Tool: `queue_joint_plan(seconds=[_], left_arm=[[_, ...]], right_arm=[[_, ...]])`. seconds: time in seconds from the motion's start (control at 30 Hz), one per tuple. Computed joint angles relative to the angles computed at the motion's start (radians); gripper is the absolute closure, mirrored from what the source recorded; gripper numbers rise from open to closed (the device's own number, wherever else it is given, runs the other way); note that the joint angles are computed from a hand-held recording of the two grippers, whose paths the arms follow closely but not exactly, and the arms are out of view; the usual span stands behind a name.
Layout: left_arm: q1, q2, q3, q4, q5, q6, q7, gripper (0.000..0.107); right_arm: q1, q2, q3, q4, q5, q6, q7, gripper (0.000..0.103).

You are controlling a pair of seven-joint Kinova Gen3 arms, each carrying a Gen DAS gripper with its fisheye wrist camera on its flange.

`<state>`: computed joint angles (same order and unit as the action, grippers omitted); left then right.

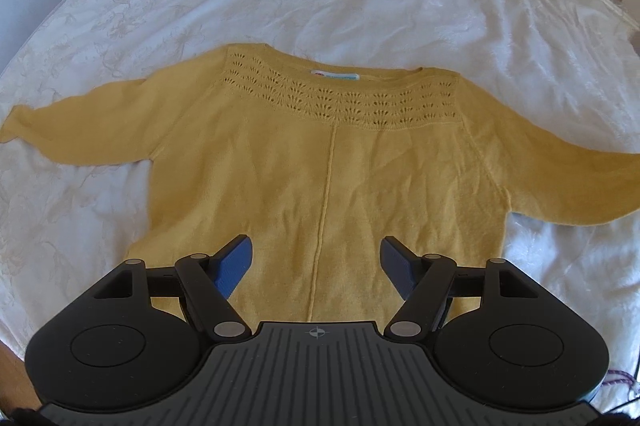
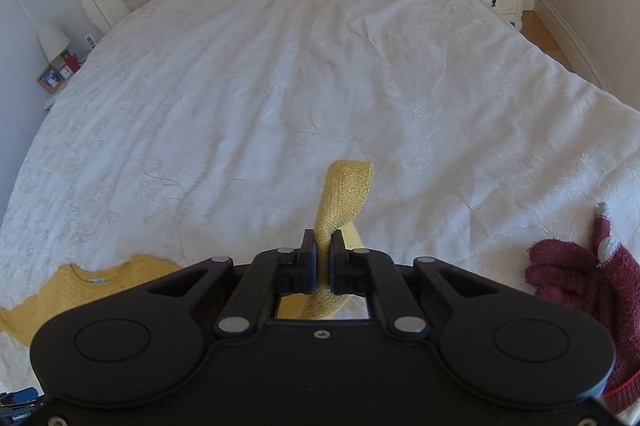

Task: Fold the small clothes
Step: 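Lift the cuff with the right gripper and fold the sleeve across the sweater front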

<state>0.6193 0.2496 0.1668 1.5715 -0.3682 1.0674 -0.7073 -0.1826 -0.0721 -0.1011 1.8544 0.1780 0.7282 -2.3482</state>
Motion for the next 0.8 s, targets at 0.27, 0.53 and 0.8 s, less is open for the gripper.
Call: queue_joint_plan(seconds=[0.27,0.53,0.8], left_arm=[[-0.132,-0.089,-0.012,0.137,0.066,-0.112,-0.185,0.038],[-0.300,-0.170,-0.050,0.252,0.117,-0.179,-0.410,0.038],[-0.433,-0.187,-0.092,0.297,0.150,-0.197,-0.559,0.038]], right_arm=[[-0.170,0.083,-0.131,-0.213,0.185,0.052,-0.246,0.092],[-0.385,0.340,-0.123,-0.459,0.211,0.023,-0.274,0.092],[-0.580,0.667,-0.058,-0.760,0.165,0.061,-0.254,0.092]])
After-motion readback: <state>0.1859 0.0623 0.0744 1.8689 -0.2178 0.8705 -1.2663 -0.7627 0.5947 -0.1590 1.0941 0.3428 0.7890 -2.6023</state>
